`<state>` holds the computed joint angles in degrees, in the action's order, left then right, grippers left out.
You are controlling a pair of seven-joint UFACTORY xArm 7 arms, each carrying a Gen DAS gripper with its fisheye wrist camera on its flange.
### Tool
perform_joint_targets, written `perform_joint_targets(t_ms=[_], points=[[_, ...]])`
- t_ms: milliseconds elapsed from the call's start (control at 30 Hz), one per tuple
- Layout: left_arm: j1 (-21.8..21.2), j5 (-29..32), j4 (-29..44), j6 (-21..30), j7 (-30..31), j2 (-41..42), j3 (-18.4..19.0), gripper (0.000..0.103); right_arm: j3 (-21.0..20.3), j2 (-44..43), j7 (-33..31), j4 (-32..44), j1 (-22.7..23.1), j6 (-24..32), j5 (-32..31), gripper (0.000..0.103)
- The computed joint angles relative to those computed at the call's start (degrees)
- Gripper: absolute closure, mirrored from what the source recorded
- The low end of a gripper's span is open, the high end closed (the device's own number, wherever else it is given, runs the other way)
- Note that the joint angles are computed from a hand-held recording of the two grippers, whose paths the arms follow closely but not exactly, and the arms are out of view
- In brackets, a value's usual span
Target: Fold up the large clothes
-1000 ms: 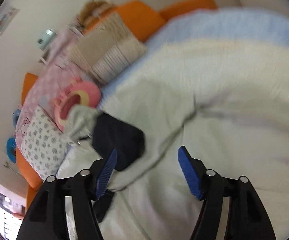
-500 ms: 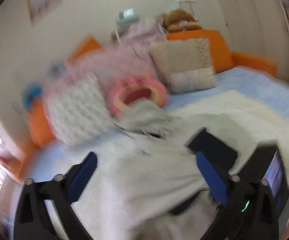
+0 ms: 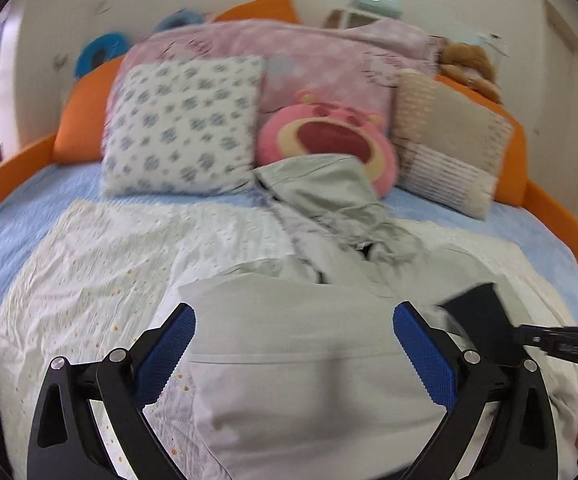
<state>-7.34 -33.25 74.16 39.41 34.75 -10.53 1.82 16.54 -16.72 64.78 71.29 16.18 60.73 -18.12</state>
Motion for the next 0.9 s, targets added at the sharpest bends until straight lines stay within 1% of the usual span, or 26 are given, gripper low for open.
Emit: perform_joint_targets(t_ms=[33,67,133,167,200,233,267,333,367,400,433,467,500,533,600,667,700,733,767,800,833,900], points=[[0.2,0.3,1.0,1.1,-1.2,1.4,0.1,0.002,-0.2,-0.4,0.6,-0.9,-0.2,-1.9,-0.5,0.096],[0.7,2.0,2.4,1.9,-3.5,3.3,-0.4,0.002,-0.2,-0.6,1.2,-1.4,-0.5,-3.4,-1.1,0.096],[1.2,3.3,3.7,3.0,-4.7,5.6,-1.0,0.002,-0.2,-1.4,2.3,-3.1,-1.1,-7.0,-2.1,0.096],[1.4,5.0,3.8,2.8,-5.6,6.3,-1.6,0.002,0.2,-2.0,3.5,-4.3,-1.8,-9.3,-3.9,0.096],[1.6,5.7,3.7,2.7,-5.7,6.8,-1.9,0.002,0.8,-2.3,4.3,-4.6,-2.4,-9.7,-5.4,0.096],[1.7,6.5,3.4,2.4,-5.9,7.2,-2.3,0.002,2.2,-2.4,6.3,-4.8,-3.5,-9.4,-8.6,0.096],[1.7,7.9,3.0,1.9,-6.2,7.5,-2.7,0.002,2.5,-2.4,6.7,-4.8,-3.9,-9.8,-10.1,0.096],[1.8,10.8,2.0,0.9,-6.6,8.3,-3.3,0.002,0.9,-2.9,3.7,-5.9,-3.1,-13.3,-9.0,0.095],[1.9,11.9,1.9,1.1,-6.9,8.8,-3.5,0.002,0.4,-3.1,2.4,-6.1,-2.9,-14.1,-8.0,0.087],[2.0,12.5,2.2,1.8,-7.0,9.7,-3.5,0.002,0.0,-3.5,1.3,-6.6,-2.7,-15.6,-7.2,0.034],[2.2,12.4,1.9,1.5,-6.9,10.1,-3.5,0.002,0.1,-4.2,0.4,-7.5,-3.4,-18.0,-6.5,0.009],[2.3,12.2,1.5,0.8,-6.4,10.3,-3.6,0.002,-1.6,-4.4,0.4,-8.1,-1.6,-20.2,-8.1,0.005],[2.3,12.1,0.4,-0.6,-5.5,9.9,-3.8,0.002,-1.1,-4.2,0.0,-7.7,-2.3,-20.1,-8.5,0.004],[2.2,12.0,-0.9,-2.5,-4.7,9.3,-4.0,0.002,1.6,-3.3,0.0,-5.8,-5.3,-17.5,-9.1,0.004],[2.1,12.2,-1.6,-3.5,-4.5,9.1,-4.1,0.002,3.1,-0.6,-0.1,-1.9,-6.1,-11.2,-10.6,0.005],[2.1,11.0,-1.4,-3.0,-3.8,9.1,-3.9,0.002,3.4,3.1,-1.2,2.8,-5.3,-4.2,-11.0,0.005],[2.2,10.6,-1.3,-2.9,-3.5,9.1,-3.8,0.002,3.2,4.4,-1.5,4.2,-4.6,-1.8,-11.2,0.005],[2.2,10.3,-1.4,-3.1,-3.2,9.1,-3.8,0.002,4.5,6.9,-1.4,7.0,-5.1,2.4,-12.4,0.005],[2.1,10.1,-1.5,-3.3,-3.0,9.0,-3.8,0.002,3.3,7.8,-1.4,8.0,-3.5,4.3,-13.0,0.005],[2.1,9.8,-1.6,-3.3,-2.8,8.9,-3.8,0.002,2.7,8.5,-1.9,8.5,-2.7,5.1,-12.6,0.005],[2.2,9.5,-1.7,-3.3,-2.6,8.9,-3.8,0.002,2.0,9.4,-2.2,9.2,-2.0,6.1,-12.1,0.009],[2.1,9.1,-1.8,-3.5,-2.2,8.8,-3.7,0.002,0.0,10.0,-3.9,8.7,-0.7,5.2,-9.0,0.042]])
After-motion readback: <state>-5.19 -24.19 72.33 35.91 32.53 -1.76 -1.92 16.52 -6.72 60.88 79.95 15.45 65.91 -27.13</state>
